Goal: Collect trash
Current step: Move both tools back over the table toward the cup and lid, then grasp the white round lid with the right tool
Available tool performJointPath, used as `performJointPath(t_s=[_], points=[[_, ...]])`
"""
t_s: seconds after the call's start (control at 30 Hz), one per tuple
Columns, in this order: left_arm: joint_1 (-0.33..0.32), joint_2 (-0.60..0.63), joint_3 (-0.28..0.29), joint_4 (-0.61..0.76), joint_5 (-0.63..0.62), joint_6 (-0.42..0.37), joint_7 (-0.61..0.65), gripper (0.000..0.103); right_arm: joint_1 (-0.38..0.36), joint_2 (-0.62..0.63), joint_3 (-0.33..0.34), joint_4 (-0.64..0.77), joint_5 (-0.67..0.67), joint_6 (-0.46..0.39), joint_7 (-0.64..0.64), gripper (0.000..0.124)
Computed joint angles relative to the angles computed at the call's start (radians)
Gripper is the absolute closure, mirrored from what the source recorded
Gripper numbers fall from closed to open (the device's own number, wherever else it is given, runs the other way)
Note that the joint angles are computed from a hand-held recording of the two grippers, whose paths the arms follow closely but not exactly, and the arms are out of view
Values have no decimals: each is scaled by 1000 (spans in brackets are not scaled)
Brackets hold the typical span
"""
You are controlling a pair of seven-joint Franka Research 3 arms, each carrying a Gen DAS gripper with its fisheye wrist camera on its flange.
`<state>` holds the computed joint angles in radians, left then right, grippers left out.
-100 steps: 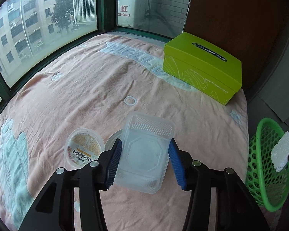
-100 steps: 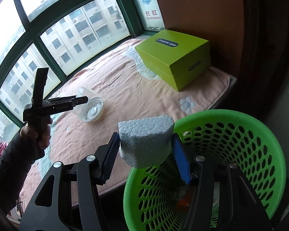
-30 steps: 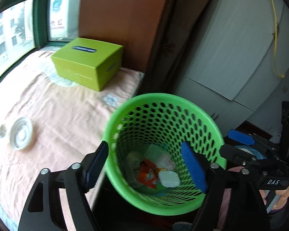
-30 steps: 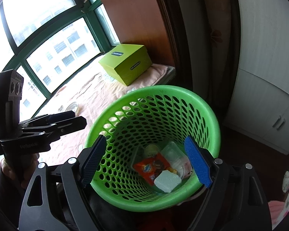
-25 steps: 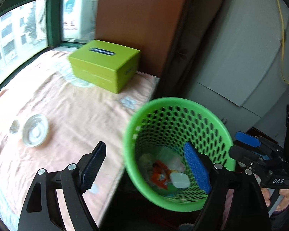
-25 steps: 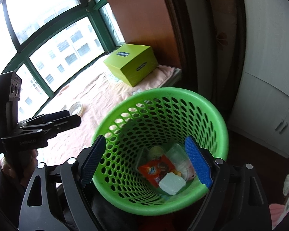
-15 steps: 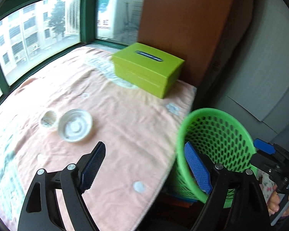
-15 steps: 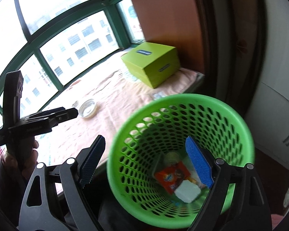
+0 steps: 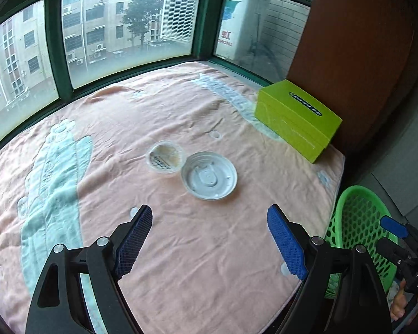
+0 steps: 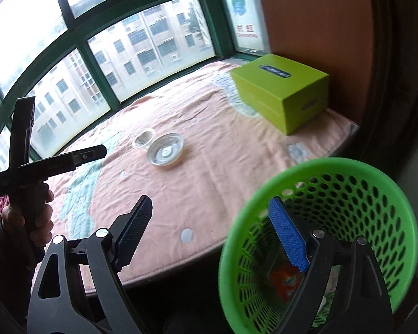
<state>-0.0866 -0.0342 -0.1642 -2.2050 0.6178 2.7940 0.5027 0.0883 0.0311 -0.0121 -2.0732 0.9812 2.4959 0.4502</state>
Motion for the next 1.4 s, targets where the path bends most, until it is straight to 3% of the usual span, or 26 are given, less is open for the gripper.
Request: performJointPath(t_s=[0.57,1.4], points=[[81,-95,14,-135,-7,22,-33,20,86,148,88,140,-147,58,74,37],[139,-88,44,-187,-90,44,18,18,179,506,122,481,-582,81,333,29]])
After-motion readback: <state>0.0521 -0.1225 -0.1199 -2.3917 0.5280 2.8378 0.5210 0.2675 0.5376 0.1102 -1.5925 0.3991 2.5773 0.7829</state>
